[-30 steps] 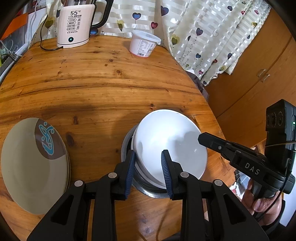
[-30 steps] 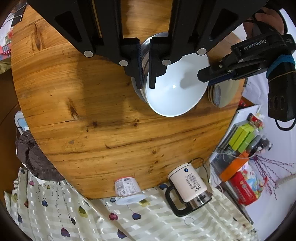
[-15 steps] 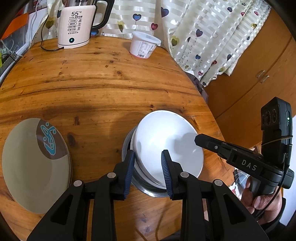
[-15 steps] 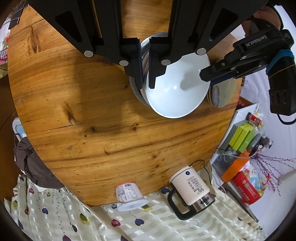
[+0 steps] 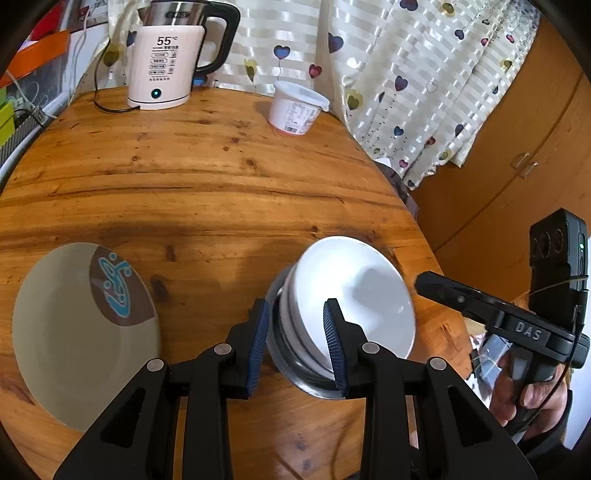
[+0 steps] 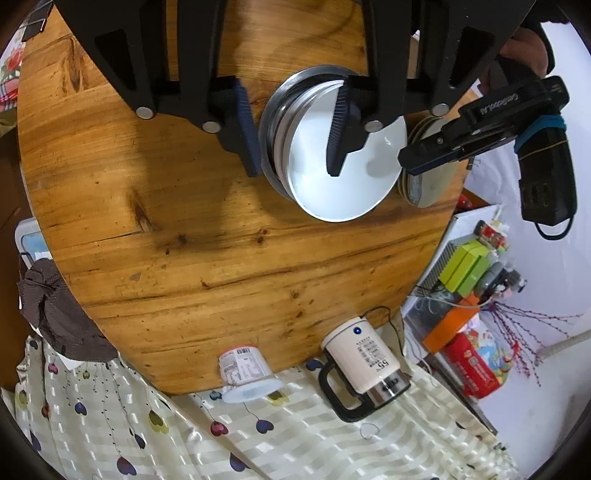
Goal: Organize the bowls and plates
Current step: 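Open the left gripper to release the white bowl onto the bowl stack, then lift the nested bowl stack with the right gripper and tilt it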
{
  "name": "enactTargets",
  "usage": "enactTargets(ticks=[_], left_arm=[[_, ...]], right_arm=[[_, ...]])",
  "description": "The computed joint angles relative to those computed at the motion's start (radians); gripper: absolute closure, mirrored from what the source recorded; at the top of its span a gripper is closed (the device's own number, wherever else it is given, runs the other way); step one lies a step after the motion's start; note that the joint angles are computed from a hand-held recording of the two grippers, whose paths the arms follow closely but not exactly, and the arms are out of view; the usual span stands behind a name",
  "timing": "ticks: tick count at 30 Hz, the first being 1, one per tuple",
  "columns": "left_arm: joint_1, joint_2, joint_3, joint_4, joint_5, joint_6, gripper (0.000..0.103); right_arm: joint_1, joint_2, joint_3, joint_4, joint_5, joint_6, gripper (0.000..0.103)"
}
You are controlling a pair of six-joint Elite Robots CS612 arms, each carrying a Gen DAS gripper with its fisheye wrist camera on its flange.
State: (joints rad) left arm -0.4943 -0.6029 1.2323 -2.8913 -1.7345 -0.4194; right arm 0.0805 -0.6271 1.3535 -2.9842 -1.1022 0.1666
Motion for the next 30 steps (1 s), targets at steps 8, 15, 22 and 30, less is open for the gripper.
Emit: enactTargets(ticks=[8,15,22,30], left_arm=[[0.006,-0.007,0.028,-0.037,0.031,-0.026,0.071],[0.016,-0.009,0.047,-0.044,0.037,-0.068,0.071],[0.019,-0.002,0.048,-0.043,-0.003,-0.077,0.071],[0.020,0.006,0.040,-0.019,-0.042,-0.080,0.071]], right_arm=[[-0.016,-0.003,0.029,-0.058,0.028,0.010,0.064],[-0.032,-0.002,0.048,-0.078,0.047,0.056,0.063],[-0.040,0.004,0.049,-0.048,0.063,0.062,0.076],[-0.038,0.010,0.040,0.012,0.086,0.038,0.078]])
